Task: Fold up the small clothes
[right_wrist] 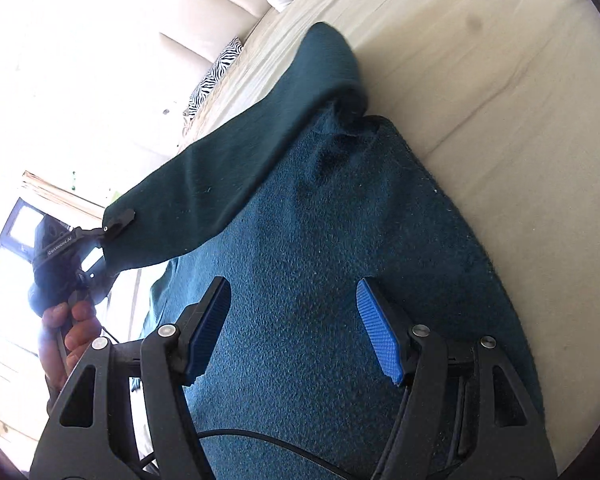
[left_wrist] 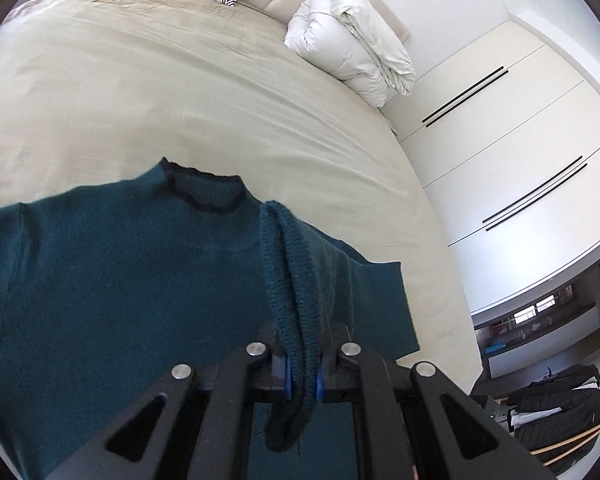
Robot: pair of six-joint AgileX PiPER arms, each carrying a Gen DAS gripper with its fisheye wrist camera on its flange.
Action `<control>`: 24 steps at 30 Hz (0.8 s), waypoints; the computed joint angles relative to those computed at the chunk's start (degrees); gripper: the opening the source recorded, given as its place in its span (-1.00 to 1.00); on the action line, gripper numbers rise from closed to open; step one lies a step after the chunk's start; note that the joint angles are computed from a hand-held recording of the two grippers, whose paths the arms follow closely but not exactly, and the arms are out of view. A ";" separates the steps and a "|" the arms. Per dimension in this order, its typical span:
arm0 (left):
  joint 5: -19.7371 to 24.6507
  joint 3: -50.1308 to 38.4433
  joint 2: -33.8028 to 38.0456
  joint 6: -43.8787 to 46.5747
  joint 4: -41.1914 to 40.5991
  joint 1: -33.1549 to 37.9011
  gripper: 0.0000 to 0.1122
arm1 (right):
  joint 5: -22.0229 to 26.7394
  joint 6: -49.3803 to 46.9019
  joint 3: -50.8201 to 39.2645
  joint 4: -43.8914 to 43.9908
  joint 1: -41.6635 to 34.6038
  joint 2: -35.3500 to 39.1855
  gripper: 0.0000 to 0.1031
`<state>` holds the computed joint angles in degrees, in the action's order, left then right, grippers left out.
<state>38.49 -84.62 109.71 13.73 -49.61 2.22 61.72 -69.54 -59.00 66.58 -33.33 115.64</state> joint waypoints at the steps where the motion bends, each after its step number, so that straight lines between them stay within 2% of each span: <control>1: -0.67 1.92 -0.35 1.21 -0.55 1.26 -0.85 | 0.11 0.14 -0.06 0.09 -0.11 0.17 0.25; 8: -0.83 7.81 3.50 8.81 -6.15 9.44 -0.85 | 2.98 4.61 -2.75 -0.15 -1.68 1.57 0.25; 12: -1.80 9.03 4.42 10.35 -6.02 9.36 -0.85 | 4.51 8.65 -6.14 0.58 -0.83 2.47 0.25; 20: -3.05 11.65 5.69 14.09 -8.95 8.27 -0.85 | 4.54 13.85 -11.54 2.84 2.09 4.68 0.27; 24: -3.95 13.19 5.99 16.20 -12.07 8.06 -0.84 | 3.59 19.59 -16.47 2.81 5.62 8.58 0.28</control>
<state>34.54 -71.43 115.70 29.94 -61.68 10.28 65.31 -49.95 -75.47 69.38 -27.71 124.23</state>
